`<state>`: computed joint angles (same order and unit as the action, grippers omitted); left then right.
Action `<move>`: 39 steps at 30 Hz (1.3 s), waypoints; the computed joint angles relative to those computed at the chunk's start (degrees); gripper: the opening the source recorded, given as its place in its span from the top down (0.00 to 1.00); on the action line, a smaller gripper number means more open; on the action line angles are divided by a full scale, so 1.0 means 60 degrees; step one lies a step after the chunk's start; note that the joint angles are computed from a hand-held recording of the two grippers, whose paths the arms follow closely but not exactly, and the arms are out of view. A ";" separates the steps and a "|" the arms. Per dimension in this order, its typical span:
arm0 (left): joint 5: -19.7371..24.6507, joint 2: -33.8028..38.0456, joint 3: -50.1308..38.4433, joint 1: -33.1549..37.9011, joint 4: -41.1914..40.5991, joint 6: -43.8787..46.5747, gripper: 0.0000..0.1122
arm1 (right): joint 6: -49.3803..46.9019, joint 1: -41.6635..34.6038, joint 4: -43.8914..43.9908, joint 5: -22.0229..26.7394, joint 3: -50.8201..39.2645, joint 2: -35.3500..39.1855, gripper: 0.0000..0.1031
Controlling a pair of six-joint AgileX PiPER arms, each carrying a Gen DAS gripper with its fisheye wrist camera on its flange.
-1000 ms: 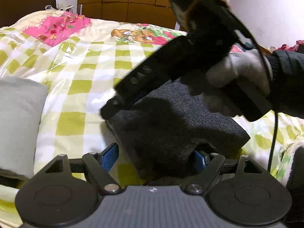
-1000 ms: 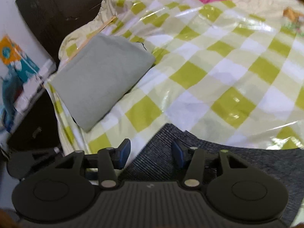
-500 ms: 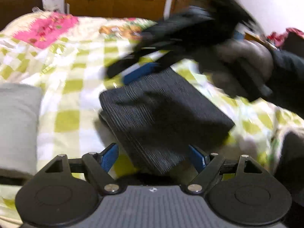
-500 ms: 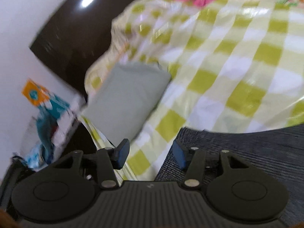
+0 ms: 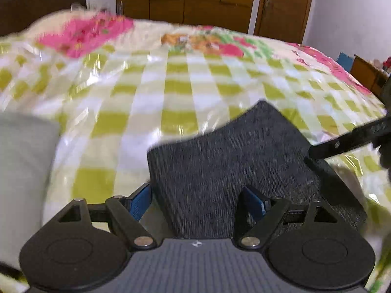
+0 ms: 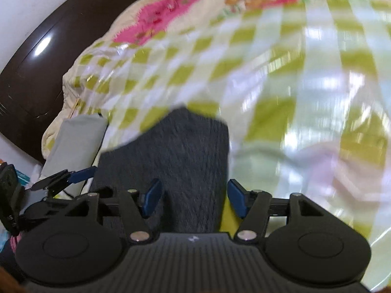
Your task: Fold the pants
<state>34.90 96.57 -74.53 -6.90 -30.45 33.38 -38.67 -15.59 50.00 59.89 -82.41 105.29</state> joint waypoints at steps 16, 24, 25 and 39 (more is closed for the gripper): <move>0.1324 0.0711 -0.0463 -0.0085 -0.0188 -0.0378 0.08 | -0.1236 -0.0013 0.2592 0.0217 0.1333 0.0756 0.26; 0.1835 0.0550 -0.0758 -0.0641 0.0170 -0.0842 0.11 | -0.1212 -0.0763 0.2658 0.0806 0.1733 0.0449 0.65; 0.1797 0.0544 -0.0777 -0.0856 0.0246 -0.0855 0.11 | -0.1299 -0.0938 0.2648 0.0857 0.1893 0.0302 0.65; 0.2114 0.3015 -0.4573 -0.4413 0.1354 -0.1696 0.12 | -0.1480 -0.4434 0.0758 0.0794 0.2229 -0.1167 0.65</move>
<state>47.59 114.66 -101.97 -33.38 -22.32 23.21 -47.55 -42.20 54.55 64.65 -69.04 98.29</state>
